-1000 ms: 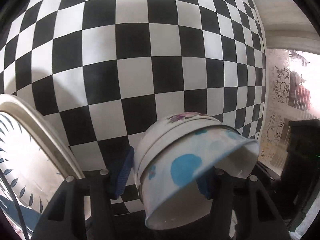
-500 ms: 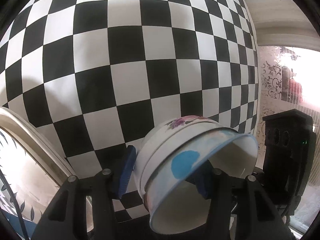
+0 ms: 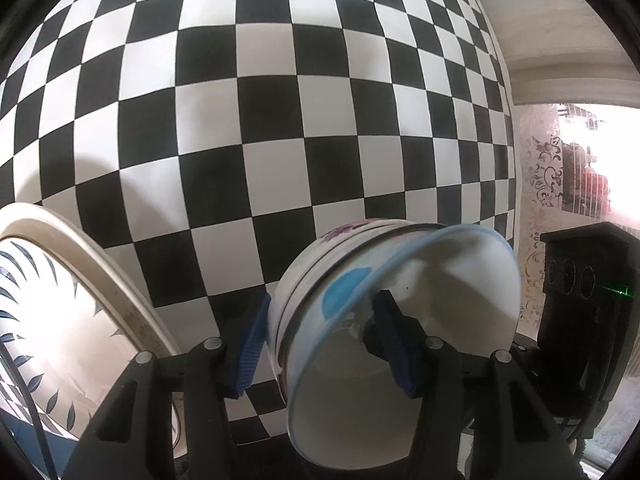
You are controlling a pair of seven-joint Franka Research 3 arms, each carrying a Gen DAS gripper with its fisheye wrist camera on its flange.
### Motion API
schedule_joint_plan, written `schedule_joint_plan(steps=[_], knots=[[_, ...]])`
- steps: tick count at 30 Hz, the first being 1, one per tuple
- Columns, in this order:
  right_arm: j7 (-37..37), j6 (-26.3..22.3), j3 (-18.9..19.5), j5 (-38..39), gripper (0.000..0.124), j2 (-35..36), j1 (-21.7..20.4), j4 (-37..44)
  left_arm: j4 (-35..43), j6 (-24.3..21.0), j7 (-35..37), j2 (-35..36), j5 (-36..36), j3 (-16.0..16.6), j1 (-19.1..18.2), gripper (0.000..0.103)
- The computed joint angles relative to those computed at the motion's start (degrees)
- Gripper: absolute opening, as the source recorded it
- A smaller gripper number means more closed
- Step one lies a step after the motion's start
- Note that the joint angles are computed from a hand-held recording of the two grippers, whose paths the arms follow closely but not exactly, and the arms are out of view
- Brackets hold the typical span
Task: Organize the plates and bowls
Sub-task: 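Carry the bowl stack with both tools toward the leaf-pattern plate stack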
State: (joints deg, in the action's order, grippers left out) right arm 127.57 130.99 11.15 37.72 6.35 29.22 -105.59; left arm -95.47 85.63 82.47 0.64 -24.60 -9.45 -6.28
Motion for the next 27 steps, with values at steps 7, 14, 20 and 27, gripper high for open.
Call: schedule_joint_plan(steps=[7,14,20,27], knots=[[0.21,-2.54,-0.12,-2.18,0.054,0.80,0.08,4.82,2.16,-1.62,1.04,-0.97,-0.12,1.08,1.22,0.051],[0.37,-4.65,0.28,-4.71,0.054,4.62,0.89,12.85,5.31,-3.76,2.28,-2.05,0.51,2.73,3.35,0.051],[1.75,-6.79,1.02,-7.28,0.054,11.47,2.94,23.21,6.29,-5.26,3.97,-3.29,1.33,4.48,5.79,0.051],[3.29,-9.89,1.83,-9.70,0.054,20.63,6.35,35.99,4.46,-6.56,6.16,-5.71,2.43,7.14,9.09,0.051]])
